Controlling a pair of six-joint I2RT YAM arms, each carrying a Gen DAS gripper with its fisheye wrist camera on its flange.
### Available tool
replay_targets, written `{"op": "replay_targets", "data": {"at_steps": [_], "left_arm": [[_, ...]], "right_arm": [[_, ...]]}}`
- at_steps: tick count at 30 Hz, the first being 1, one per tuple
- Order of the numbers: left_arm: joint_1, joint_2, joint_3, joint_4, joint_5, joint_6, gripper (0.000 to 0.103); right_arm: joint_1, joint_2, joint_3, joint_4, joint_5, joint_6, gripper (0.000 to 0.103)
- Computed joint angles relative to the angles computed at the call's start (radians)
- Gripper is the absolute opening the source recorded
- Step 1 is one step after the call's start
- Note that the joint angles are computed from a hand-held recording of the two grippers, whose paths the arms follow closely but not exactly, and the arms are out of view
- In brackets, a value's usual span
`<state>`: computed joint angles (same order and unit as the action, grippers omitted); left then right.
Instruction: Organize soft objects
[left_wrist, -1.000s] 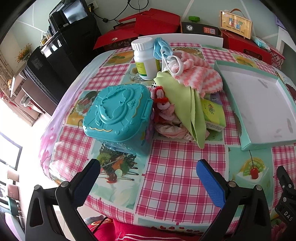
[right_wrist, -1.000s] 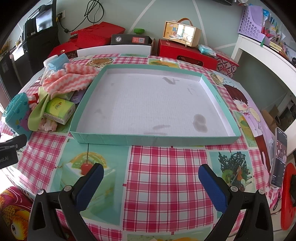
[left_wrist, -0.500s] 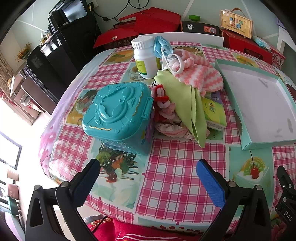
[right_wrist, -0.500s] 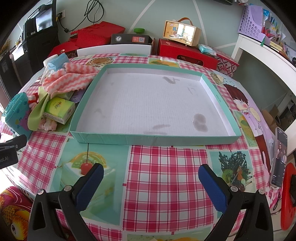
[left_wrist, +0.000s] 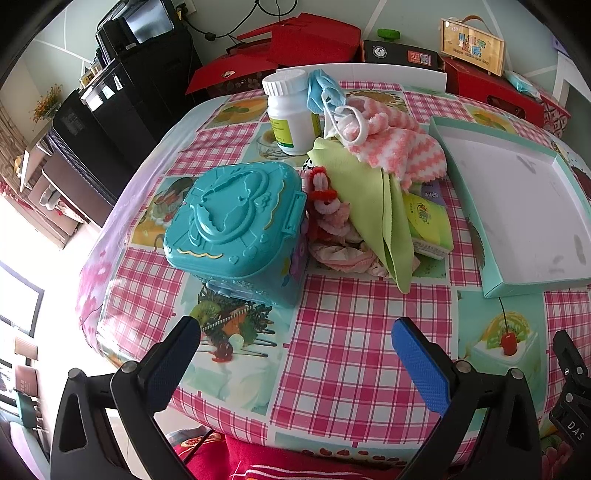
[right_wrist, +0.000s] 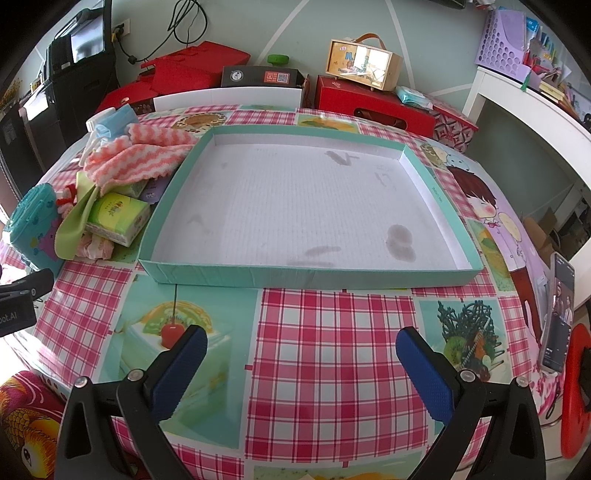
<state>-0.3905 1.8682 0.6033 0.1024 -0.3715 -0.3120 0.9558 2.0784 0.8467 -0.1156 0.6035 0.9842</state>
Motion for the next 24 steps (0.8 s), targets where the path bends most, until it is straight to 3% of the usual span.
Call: {"op": "replay_targets", "data": {"at_steps": [11,18,24], "left_arm": [[0.062,-0.123,-0.052,0.017,0.114,0.056,0.103],[0.129,-0.213,0.032,-0.09,0.225,0.122,0.103],[0.234,-0.18,0.176,-0.21,0.331,0.173,0.103]], "right_arm": [[0.019,-0.019,0.013,-0.004,0.018,-0.035,0.103],[-0.012,-0.056,0.041,0.014,-0.019,-0.119,0.103],[-0.038,-0.093,0.124,0.023,-0.026,-0.235,0.103]]}}
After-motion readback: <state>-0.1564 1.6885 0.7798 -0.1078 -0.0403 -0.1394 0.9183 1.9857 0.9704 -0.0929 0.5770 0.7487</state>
